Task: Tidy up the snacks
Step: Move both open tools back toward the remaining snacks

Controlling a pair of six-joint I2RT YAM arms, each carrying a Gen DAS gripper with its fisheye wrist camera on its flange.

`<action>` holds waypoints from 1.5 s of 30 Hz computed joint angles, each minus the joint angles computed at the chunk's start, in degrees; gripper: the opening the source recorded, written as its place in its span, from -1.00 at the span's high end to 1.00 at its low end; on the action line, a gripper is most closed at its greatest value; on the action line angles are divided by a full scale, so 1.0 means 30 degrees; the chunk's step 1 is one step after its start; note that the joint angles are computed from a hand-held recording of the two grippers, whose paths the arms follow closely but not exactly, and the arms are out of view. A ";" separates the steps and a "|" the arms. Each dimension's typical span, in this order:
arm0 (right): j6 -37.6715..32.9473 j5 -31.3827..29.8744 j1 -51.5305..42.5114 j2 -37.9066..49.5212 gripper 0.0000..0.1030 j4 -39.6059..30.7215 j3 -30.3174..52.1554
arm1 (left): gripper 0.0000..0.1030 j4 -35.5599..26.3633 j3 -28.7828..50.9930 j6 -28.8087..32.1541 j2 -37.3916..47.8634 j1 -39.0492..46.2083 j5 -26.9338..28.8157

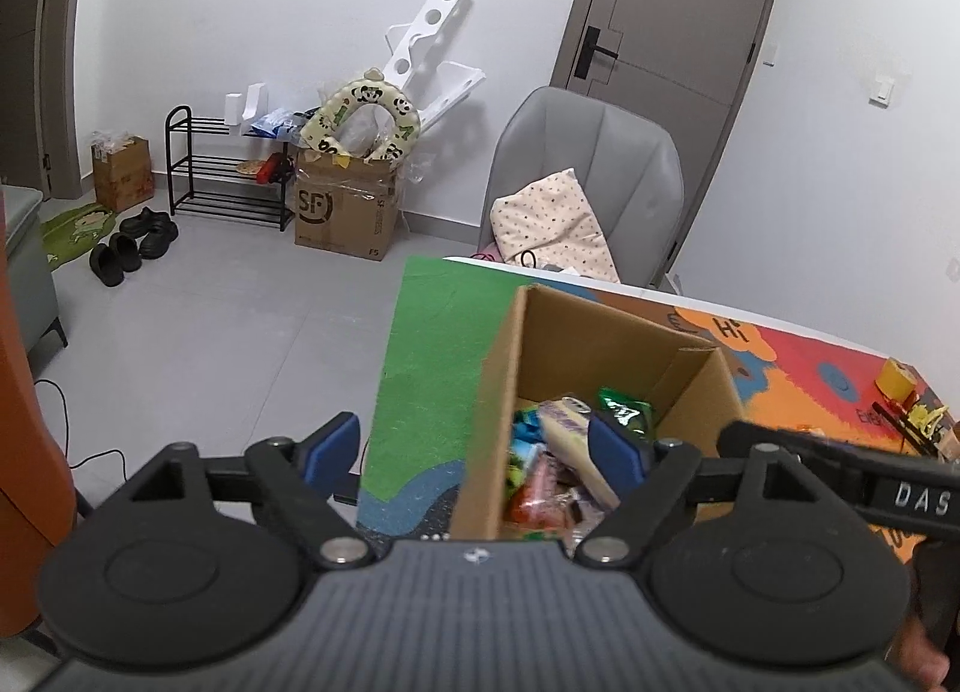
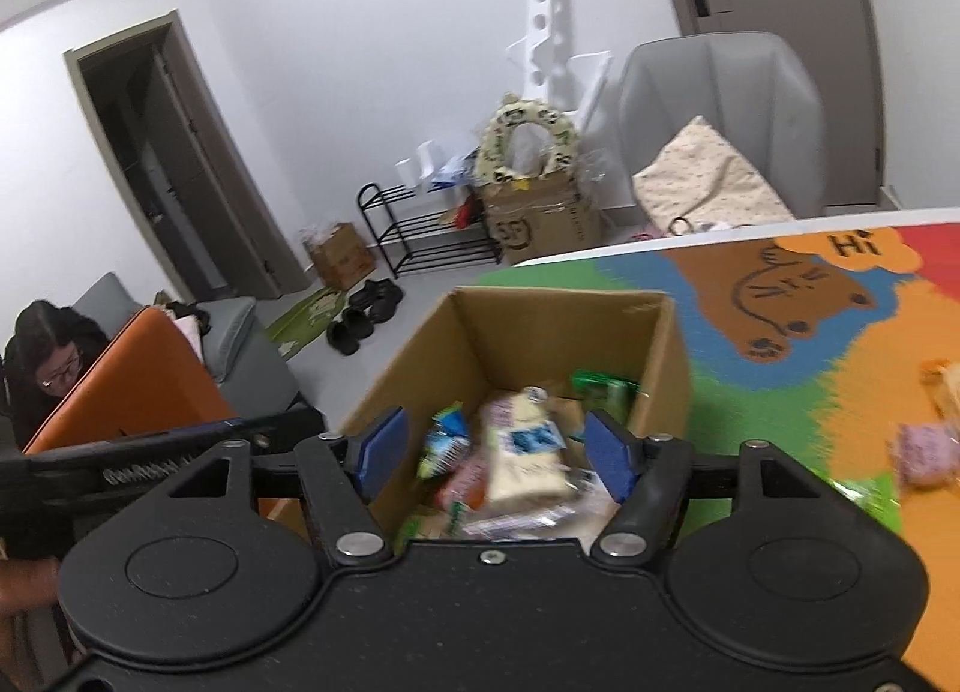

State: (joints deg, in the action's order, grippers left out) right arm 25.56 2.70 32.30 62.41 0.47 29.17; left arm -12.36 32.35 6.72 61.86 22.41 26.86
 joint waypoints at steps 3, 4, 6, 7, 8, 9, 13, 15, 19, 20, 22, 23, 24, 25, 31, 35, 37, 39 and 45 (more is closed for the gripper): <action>-0.0355 -0.0156 -0.0772 -0.1497 -0.37 -0.0838 -0.0759 | -0.66 -0.0527 -0.0285 -0.0235 -0.1036 -0.0877 -0.0489; -0.0457 -0.0226 -0.1087 -0.1940 -0.39 -0.1120 -0.0936 | -0.66 -0.0701 -0.0380 -0.0346 -0.1377 -0.1164 -0.0650; -0.0709 -0.0251 -0.1831 -0.3113 -0.40 -0.1981 -0.1292 | -0.66 -0.1018 -0.0482 -0.0856 -0.2029 -0.1988 -0.0983; -0.0803 -0.0277 -0.2208 -0.3652 -0.41 -0.2382 -0.1454 | -0.66 -0.1147 -0.0567 -0.1154 -0.2398 -0.2382 -0.1140; -0.0905 -0.0375 -0.2685 -0.4406 -0.41 -0.2919 -0.1639 | -0.66 -0.1183 -0.0727 -0.1419 -0.2778 -0.2778 -0.1306; -0.1028 -0.0537 -0.3165 -0.5134 -0.42 -0.3333 -0.1854 | -0.67 -0.1347 -0.0799 -0.1701 -0.3159 -0.3313 -0.1608; -0.1479 -0.1115 -0.4868 -0.7391 -0.48 -0.4637 -0.2606 | -0.67 -0.1872 -0.1029 -0.2632 -0.4509 -0.5465 -0.2694; -0.1972 -0.1602 -0.5849 -0.8321 -0.48 -0.5237 -0.2873 | -0.67 -0.2041 -0.1111 -0.3159 -0.5096 -0.6771 -0.3542; -0.3045 -0.2966 -0.8245 -0.9709 -0.48 -0.6241 -0.3219 | -0.67 -0.2049 -0.1319 -0.4296 -0.5854 -0.9007 -0.4802; -0.3314 -0.3280 -0.8846 -1.0044 -0.49 -0.6437 -0.3326 | -0.67 -0.2008 -0.1554 -0.4600 -0.6154 -0.9525 -0.5106; -0.3846 -0.4194 -1.0207 -1.0426 -0.52 -0.6640 -0.3508 | -0.68 -0.1812 -0.1608 -0.5105 -0.6020 -1.0493 -0.5760; -0.4164 -0.4783 -1.0990 -1.0551 -0.52 -0.6712 -0.3617 | -0.68 -0.1690 -0.1578 -0.5366 -0.5862 -1.1004 -0.6161; -0.4506 -0.5400 -1.1784 -1.0647 -0.52 -0.6786 -0.3732 | -0.68 -0.1622 -0.1564 -0.5569 -0.5811 -1.1494 -0.6544; -0.4870 -0.6028 -1.2582 -1.0680 -0.52 -0.6840 -0.3831 | -0.68 -0.1549 -0.1520 -0.5758 -0.5745 -1.2042 -0.7009; -0.6519 -0.8530 -1.5955 -1.0415 -0.55 -0.6492 -0.4443 | -0.68 -0.1055 -0.1195 -0.6793 -0.4746 -1.4022 -0.8681; -0.7362 -0.9791 -1.7701 -1.0046 -0.59 -0.6277 -0.4666 | -0.68 -0.0626 -0.1035 -0.7296 -0.3927 -1.5595 -0.9785; -0.7671 -1.0248 -1.8469 -0.9690 -0.59 -0.5923 -0.4851 | -0.68 -0.0369 -0.0945 -0.7610 -0.3510 -1.6441 -1.0260; -0.7880 -1.0618 -1.9144 -0.9565 -0.61 -0.5678 -0.5102 | -0.68 -0.0173 -0.0830 -0.7760 -0.3142 -1.7172 -1.0638; -0.8283 -1.0835 -2.0257 -0.9031 -0.62 -0.5460 -0.5268 | -0.68 0.0515 -0.0544 -0.8171 -0.1972 -1.8701 -1.0876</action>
